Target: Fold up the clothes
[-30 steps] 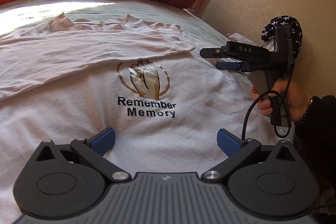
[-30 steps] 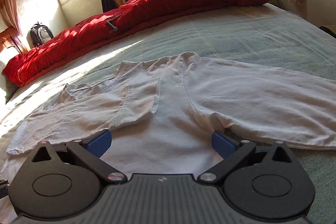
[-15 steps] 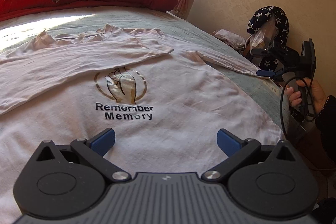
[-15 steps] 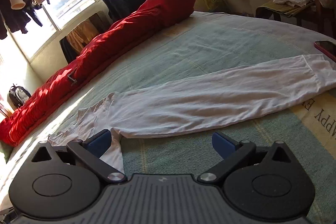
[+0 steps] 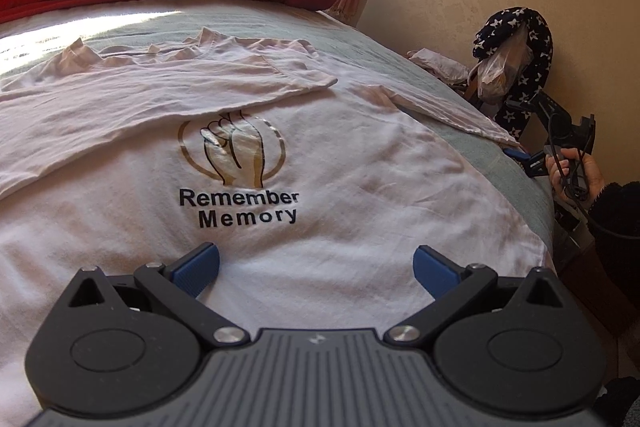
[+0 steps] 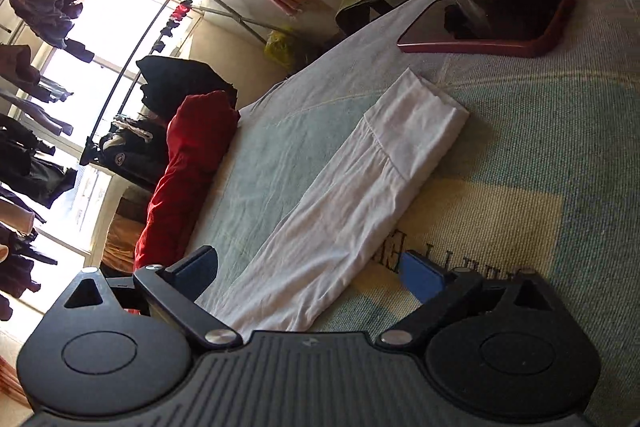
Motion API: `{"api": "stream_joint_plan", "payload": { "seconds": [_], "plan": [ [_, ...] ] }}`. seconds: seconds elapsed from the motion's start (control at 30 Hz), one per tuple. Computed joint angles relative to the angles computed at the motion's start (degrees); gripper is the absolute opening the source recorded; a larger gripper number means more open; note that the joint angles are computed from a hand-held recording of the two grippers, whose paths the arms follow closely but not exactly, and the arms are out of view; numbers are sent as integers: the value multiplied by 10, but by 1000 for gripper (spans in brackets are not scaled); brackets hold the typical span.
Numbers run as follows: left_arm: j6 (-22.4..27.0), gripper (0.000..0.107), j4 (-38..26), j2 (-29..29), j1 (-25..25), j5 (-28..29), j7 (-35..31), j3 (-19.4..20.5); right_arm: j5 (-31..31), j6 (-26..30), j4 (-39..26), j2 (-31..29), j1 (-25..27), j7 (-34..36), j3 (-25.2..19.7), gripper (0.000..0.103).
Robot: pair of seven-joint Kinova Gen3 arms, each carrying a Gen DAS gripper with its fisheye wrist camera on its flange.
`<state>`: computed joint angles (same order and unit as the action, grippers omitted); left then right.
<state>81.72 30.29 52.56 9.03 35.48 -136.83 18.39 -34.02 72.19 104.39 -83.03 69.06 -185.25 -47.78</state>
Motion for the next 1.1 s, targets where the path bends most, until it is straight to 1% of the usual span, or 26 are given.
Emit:
{"api": "stream_joint_plan", "payload": {
  "seconds": [0.13, 0.23, 0.37, 0.43, 0.5, 0.57, 0.63, 0.67, 0.77, 0.87, 0.9, 0.93, 1.07, 1.1],
  "plan": [
    [1, 102, 0, 1, -1, 3, 1, 1, 7, -17, 20, -7, 12, 5, -5, 95],
    [-7, 102, 11, -5, 0, 1, -9, 0, 19, -40, 38, 2, 13, 43, -19, 95],
    [-6, 102, 9, -3, -1, 1, -13, 1, 23, -66, 58, -4, 17, 63, -25, 95],
    [-3, 102, 5, -1, -2, 2, -14, 2, 24, -63, 57, -5, 19, 61, -22, 96],
    [5, 102, -7, 6, -1, 3, -7, 2, 27, -70, 51, 9, 11, 84, -31, 98],
    [13, 102, -20, 13, 0, 5, 2, 3, 32, -73, 54, 7, 4, 99, -38, 98],
    [22, 102, -33, 20, 0, 8, 12, 4, 35, -68, 55, -8, 15, 89, -32, 98],
    [25, 102, -36, 22, 0, 9, 14, 5, 36, -65, 54, -6, 23, 88, -31, 98],
    [32, 102, -47, 29, -1, 11, 19, 6, 43, -60, 47, 16, 41, 106, -36, 99],
    [30, 102, -44, 27, -1, 12, 16, 6, 45, -58, 38, 32, 49, 120, -43, 99],
    [28, 102, -41, 26, -1, 12, 13, 5, 45, -55, 35, 35, 50, 123, -44, 96],
    [26, 102, -38, 24, -1, 12, 11, 5, 46, -46, 32, 39, 50, 124, -44, 89],
    [23, 102, -34, 22, -2, 12, 6, 5, 47, -16, 23, 49, 46, 124, -39, 73],
    [23, 102, -34, 22, -1, 12, 6, 5, 48, -6, 21, 53, 44, 123, -37, 66]
  ]
}}
